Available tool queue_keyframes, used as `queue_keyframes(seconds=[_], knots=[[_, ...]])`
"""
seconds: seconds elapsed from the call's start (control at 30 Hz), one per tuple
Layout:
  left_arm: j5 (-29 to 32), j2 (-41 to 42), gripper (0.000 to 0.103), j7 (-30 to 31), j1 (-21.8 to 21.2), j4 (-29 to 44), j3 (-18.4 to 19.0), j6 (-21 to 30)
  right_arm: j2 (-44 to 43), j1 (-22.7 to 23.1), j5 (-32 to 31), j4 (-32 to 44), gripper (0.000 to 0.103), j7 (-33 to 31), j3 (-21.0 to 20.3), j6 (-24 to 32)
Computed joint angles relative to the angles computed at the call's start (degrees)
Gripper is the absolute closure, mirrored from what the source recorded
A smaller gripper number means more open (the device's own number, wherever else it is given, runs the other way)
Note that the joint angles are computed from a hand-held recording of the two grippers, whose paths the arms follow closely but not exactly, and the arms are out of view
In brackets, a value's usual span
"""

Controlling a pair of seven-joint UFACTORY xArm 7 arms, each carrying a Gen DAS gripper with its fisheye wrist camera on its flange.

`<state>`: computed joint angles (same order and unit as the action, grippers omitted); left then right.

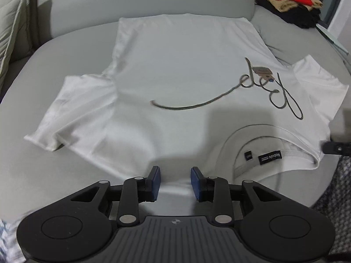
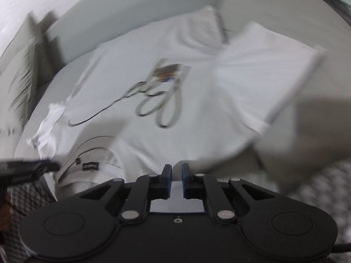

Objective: Fold clothes

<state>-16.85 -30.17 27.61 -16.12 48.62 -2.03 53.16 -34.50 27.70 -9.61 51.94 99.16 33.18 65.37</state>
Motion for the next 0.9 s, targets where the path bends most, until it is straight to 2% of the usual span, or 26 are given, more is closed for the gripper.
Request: queue_keyframes(seconds=[0.07,0.13,0.2,0.23,0.33,0.43,0.5,0.6,0.67,0.7,0.73,0.77,0.8,0.9], knots=[[-1.74,-0.74,0.078,0.93,0.03,1.59,1.63,-1.38,-1.87,-0.63,-1.14,1.92,0.089,-0.34,-0.36,2.14],[-4.96,-0.95,0.077,1.97,-0.46,4.37,3.63,-2.37,-3.54,-2.3,-3.21,4.57,0.089,-1.18,-0.19,3.35],[-8.05,-1.01,0.077,3.3,-1.09,7.07,5.06,-3.83,-5.19,-4.82,-5.9,7.49,0.08,-2.64,0.04,3.0],[-9.06,-0.67,0.076,4.03,-1.38,8.45,5.37,-4.52,-5.99,-6.23,-7.08,8.66,0.076,-3.58,-0.02,2.17],[-11.3,1.6,0.075,5.7,-2.21,12.94,5.65,-5.67,-7.46,-10.6,-9.31,11.27,0.073,-5.97,-0.25,-1.22],[-14.31,5.72,0.069,7.16,-3.27,16.83,5.44,-5.97,-8.41,-13.68,-9.07,10.2,0.068,-7.66,-2.33,-7.52],[-14.91,9.75,0.067,7.31,-3.19,18.65,4.1,-6.37,-8.08,-15.56,-8.26,7.85,0.058,-8.9,-3.62,-10.93],[-13.91,16.29,0.069,5.75,-2.17,19.21,1.06,-8.32,-8.07,-17.66,-6.66,0.68,0.059,-8.0,-5.28,-16.6],[-12.94,19.92,0.077,4.7,-1.53,18.03,-0.84,-11.74,-7.44,-18.95,-5.92,-4.36,0.07,-6.52,-6.2,-20.73],[-13.62,21.87,0.082,4.56,-1.41,17.99,-1.26,-12.89,-7.45,-19.52,-6.0,-6.7,0.083,-5.77,-6.27,-22.24],[-14.48,23.91,0.084,4.47,-1.26,18.15,-1.67,-13.88,-7.31,-20.13,-6.19,-8.94,0.087,-4.96,-6.31,-23.79],[-15.72,26.05,0.091,4.28,-1.07,18.82,-2.05,-14.3,-7.0,-20.8,-6.47,-11.06,0.087,-4.09,-6.32,-25.38],[-16.67,28.23,0.094,3.82,-0.78,19.98,-2.51,-14.13,-6.52,-21.53,-6.87,-13.07,0.087,-3.13,-6.29,-27.02],[-19.23,33.69,0.094,6.42,-0.15,23.42,-4.73,-14.97,-3.5,-22.98,-8.55,-16.76,0.087,-1.84,-6.68,-33.59]])
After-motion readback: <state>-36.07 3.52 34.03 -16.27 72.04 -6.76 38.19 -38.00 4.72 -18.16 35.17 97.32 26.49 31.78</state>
